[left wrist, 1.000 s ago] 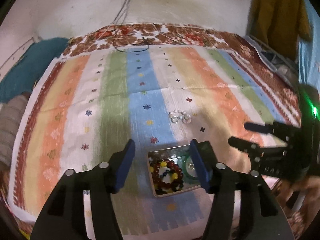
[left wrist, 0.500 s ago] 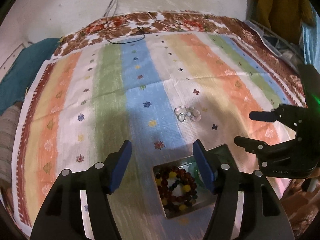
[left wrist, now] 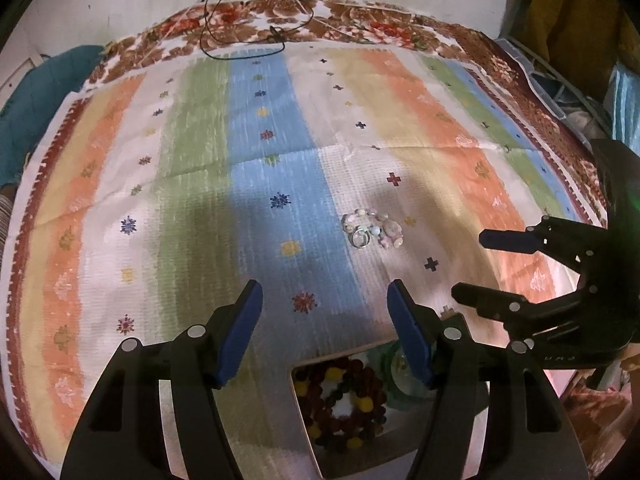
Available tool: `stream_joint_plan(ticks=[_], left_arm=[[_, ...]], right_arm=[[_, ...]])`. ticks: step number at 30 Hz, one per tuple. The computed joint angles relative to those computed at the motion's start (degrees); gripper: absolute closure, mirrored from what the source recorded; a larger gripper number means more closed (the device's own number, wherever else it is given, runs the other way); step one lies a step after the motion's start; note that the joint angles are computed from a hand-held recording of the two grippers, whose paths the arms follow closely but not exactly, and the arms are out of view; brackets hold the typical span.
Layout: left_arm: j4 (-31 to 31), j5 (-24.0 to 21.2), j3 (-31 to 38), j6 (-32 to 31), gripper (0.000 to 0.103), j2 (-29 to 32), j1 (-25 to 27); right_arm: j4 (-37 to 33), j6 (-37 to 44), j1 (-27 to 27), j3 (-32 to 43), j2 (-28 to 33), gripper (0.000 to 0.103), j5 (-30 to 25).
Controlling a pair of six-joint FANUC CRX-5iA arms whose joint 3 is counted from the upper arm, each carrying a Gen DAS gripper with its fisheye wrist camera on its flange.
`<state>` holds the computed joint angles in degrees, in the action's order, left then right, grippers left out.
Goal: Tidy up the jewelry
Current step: 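Move both open grippers toward the pearl bracelet and silver ring on the cloth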
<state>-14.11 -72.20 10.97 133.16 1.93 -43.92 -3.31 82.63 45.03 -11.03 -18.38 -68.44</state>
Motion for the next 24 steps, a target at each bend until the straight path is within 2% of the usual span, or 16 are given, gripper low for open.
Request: stream_joint_plan(ticks=[6, 15, 24], left_arm=[[4.0, 0.0, -0.5, -1.6, 0.037, 1.2, 2.9], [6.2, 2.2, -1.3, -2.1, 0.036, 1.0, 4.0], [5.4, 1.5, 0.8, -4.5, 0.035, 3.5, 3.8]], right_arm=[[-5.0, 6.0, -3.8, 2.2, 3.0, 0.038, -0.6], [-8.0, 7.5, -7.5, 4.6, 7.5, 0.038, 0.0], [-6.6, 8.0, -7.2, 4.4, 10.2, 0.038, 1.8]])
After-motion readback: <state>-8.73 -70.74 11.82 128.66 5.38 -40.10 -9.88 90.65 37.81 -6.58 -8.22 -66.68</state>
